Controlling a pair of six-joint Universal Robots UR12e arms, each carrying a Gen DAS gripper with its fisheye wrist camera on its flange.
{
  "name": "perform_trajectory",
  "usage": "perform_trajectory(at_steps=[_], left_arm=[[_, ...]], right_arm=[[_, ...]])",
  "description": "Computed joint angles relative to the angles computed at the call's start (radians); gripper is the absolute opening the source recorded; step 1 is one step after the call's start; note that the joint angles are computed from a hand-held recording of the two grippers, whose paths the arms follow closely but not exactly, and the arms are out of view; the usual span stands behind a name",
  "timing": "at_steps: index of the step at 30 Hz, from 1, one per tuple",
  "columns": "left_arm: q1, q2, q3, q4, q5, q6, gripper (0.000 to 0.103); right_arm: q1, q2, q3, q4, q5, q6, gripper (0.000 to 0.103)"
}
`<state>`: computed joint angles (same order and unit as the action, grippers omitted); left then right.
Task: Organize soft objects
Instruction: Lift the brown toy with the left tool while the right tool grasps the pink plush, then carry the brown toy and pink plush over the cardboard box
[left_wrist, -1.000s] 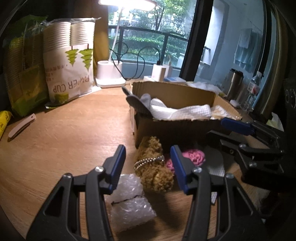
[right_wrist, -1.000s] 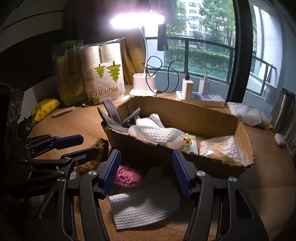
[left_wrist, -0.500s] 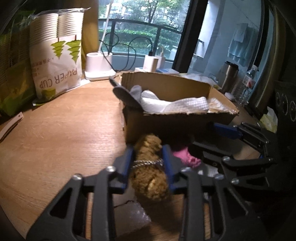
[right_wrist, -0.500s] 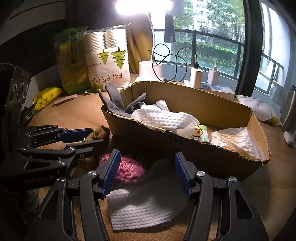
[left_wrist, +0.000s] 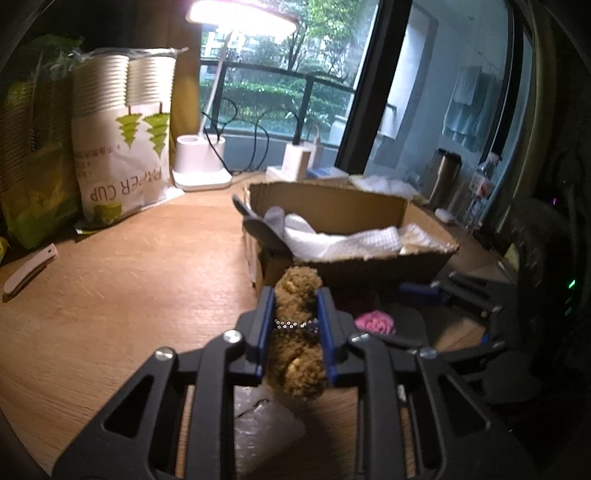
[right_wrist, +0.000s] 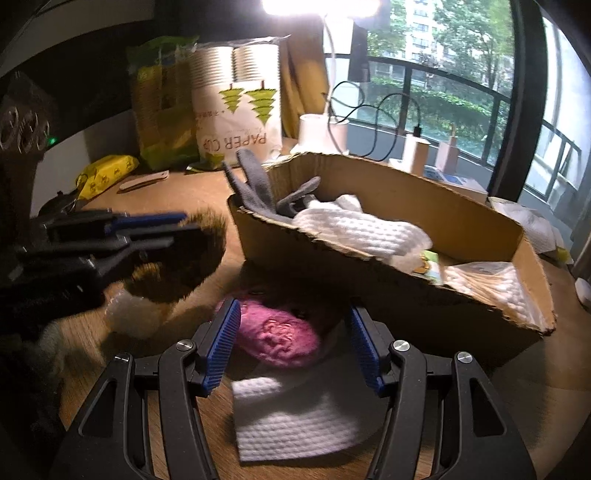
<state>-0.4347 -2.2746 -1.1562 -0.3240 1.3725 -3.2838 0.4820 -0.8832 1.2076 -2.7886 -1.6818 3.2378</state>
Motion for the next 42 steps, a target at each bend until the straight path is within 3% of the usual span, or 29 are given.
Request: perform_trajectory(at_steps=[4,18,23,29,35,42], left_arm=[[0.005,0.007,-0.013,0.024,0.0,-0.012,0.024],[0.012,0.024,-0.043,0.09,-0.008,-0.028,0.024],[0.01,0.029,-0.049,0.102,-0.003,-0.02,0.024],[0.008,0.036,-0.058,0.117,0.01,-0.022,0.024],[0.004,0.038,-0.059,0.127,0.019,-0.024,0.024],[-0.002,0.035,-0.047,0.142,0.03,-0.026,0.024]], right_arm=[[0.0,0.017,-0.035,0.073,0.023,-0.003,0.062],[-0.004,0.04,-0.088,0.156,0.059,-0.016,0.061],[-0.002,0.047,-0.102,0.175,0.063,-0.04,0.054],[0.007,0.042,-0.084,0.117,0.025,-0.054,0.048],[0.006,0.032,-0.068,0.084,0.038,-0.052,0.048],[0.001,-0.008,-0.007,-0.047,0.041,-0.039,0.048]])
